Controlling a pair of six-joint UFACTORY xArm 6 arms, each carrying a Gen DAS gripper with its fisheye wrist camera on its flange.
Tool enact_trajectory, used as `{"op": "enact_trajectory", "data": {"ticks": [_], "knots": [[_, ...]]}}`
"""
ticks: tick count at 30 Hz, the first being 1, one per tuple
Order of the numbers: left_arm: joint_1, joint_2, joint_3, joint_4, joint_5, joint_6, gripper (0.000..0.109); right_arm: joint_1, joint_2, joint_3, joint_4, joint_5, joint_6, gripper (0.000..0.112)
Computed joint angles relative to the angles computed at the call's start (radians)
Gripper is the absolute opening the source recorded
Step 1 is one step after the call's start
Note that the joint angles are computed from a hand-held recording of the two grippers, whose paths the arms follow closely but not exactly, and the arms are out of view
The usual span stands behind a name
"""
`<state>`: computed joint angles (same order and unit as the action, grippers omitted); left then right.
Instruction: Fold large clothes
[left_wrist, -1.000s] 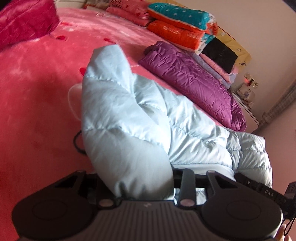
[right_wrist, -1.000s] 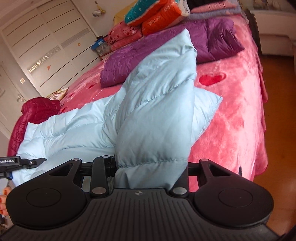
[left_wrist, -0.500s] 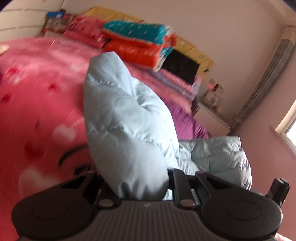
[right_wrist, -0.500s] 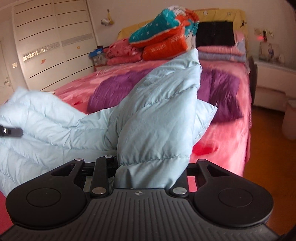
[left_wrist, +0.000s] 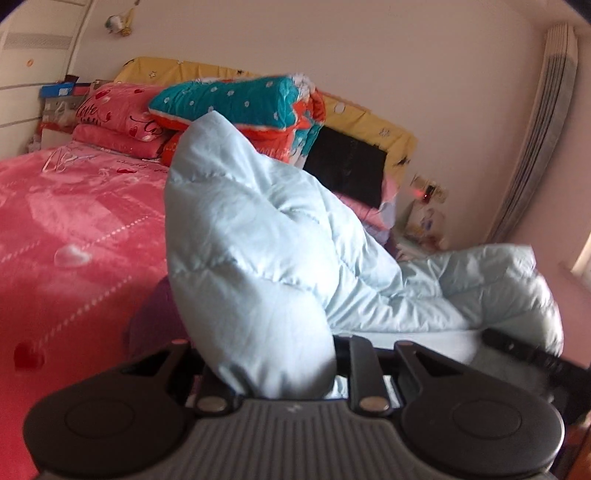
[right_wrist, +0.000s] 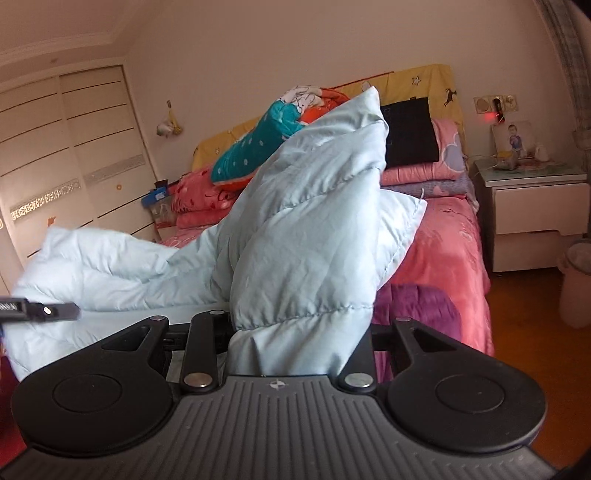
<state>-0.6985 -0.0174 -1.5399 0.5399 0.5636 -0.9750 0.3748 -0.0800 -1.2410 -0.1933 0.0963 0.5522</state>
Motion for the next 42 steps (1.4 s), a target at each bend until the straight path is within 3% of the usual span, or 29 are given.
{"op": "enact_trajectory", "data": {"ticks": [4, 6, 10, 12, 15, 17, 18, 23, 25, 34, 38, 42], "knots": [[0.045, 0.153, -0.122, -0.07, 0.065, 0.097, 0.022, -0.034, 0.251, -0.25, 0.276, 0.07, -0.279, 0.039], [0.052, 0.22, -0.175, -0.071, 0.11, 0.12, 0.025, -0.048, 0.353, -0.338, 0.3, 0.115, -0.287, 0.039], [0.054, 0.283, -0.204, -0.005, 0.136, 0.097, 0.046, -0.081, 0.504, -0.455, 0.23, 0.19, -0.195, 0.045], [0.063, 0.302, -0.218, 0.01, 0.141, 0.086, 0.056, -0.093, 0.534, -0.466, 0.214, 0.181, -0.164, 0.052], [0.074, 0.299, -0.203, 0.031, 0.142, 0.077, 0.068, -0.111, 0.571, -0.502, 0.125, 0.194, -0.083, 0.083], [0.08, 0.321, -0.234, 0.035, 0.156, 0.084, 0.074, -0.101, 0.523, -0.442, -0.001, 0.191, 0.044, 0.102], [0.083, 0.321, -0.236, 0.043, 0.161, 0.084, 0.076, -0.103, 0.502, -0.412, -0.025, 0.182, 0.077, 0.103], [0.079, 0.264, -0.182, 0.121, 0.189, 0.046, 0.093, -0.099, 0.339, -0.214, -0.087, 0.159, 0.228, 0.103], [0.083, 0.229, -0.144, 0.137, 0.181, 0.042, 0.094, -0.114, 0.32, -0.19, -0.121, 0.128, 0.286, 0.103], [0.043, 0.097, -0.032, 0.349, 0.305, -0.142, 0.102, -0.179, 0.165, -0.112, -0.694, 0.125, 0.811, 0.103], [-0.008, 0.075, -0.013, 0.518, 0.385, -0.288, 0.102, -0.174, 0.121, -0.074, -0.884, 0.106, 0.902, 0.103], [-0.024, 0.073, -0.005, 0.61, 0.35, -0.418, 0.102, -0.145, 0.135, -0.078, -0.878, 0.079, 0.794, 0.103]]}}
